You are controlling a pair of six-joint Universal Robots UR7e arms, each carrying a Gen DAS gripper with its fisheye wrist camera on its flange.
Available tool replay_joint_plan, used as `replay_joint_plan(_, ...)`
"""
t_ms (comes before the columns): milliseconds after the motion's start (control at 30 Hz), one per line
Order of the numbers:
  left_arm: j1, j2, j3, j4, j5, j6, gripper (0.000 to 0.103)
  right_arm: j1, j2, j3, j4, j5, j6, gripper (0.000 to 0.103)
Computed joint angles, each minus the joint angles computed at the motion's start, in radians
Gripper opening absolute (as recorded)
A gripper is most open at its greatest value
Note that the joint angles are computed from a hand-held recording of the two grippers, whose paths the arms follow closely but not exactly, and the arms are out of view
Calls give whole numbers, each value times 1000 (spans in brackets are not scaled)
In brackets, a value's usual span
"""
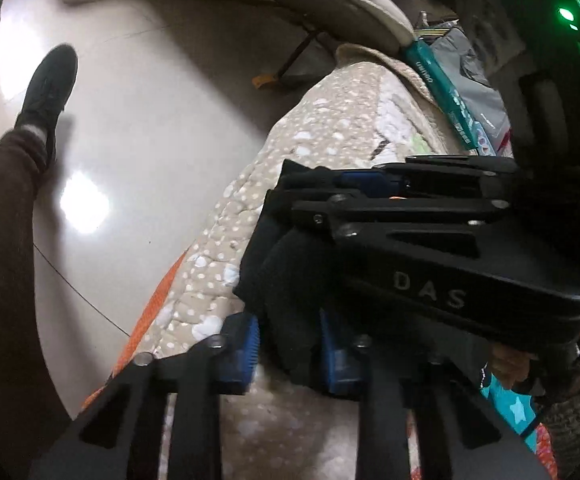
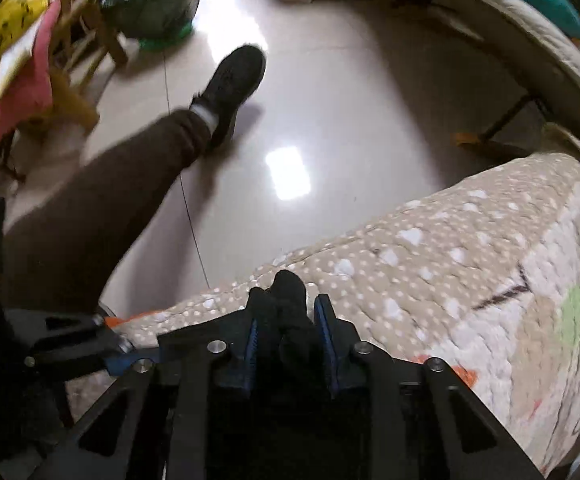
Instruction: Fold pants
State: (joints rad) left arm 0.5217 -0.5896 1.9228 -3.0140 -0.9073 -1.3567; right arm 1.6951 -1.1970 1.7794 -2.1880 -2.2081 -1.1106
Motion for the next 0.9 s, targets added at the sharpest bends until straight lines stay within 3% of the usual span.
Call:
replay_joint_plan(267,-74,-42,-75,148,77,24,23,6,-122,-25,29,140,39,28)
replay_joint_plan(400,-84,-6,-178,200,65,95,23,-25,-183,-77,65,195,59,28)
replay_joint_plan(500,-83,67,-319,262,19,181,23,-73,-221,-113,74,218,68,28)
replay_joint_plan(633,-80,206,-552,395,-35,291,23,-186,-257,-196,106,253,89,29)
replay_joint_plan(700,-69,284,-675,461,-95,339,25,-241,-262,-224,97,239,97,34)
replay_joint_plan(767,-63,343,-771,536,-149,363,28,-292,-255,-248,58,178,106,37)
replay_joint_plan(833,-66,373,-810,555,-200,388,33,-333,-233,-243,-115,38,82,46)
replay_joint_plan(900,-79,368,-791,544,-234,425,36,-368,-220,-261,-218,-16,73,50)
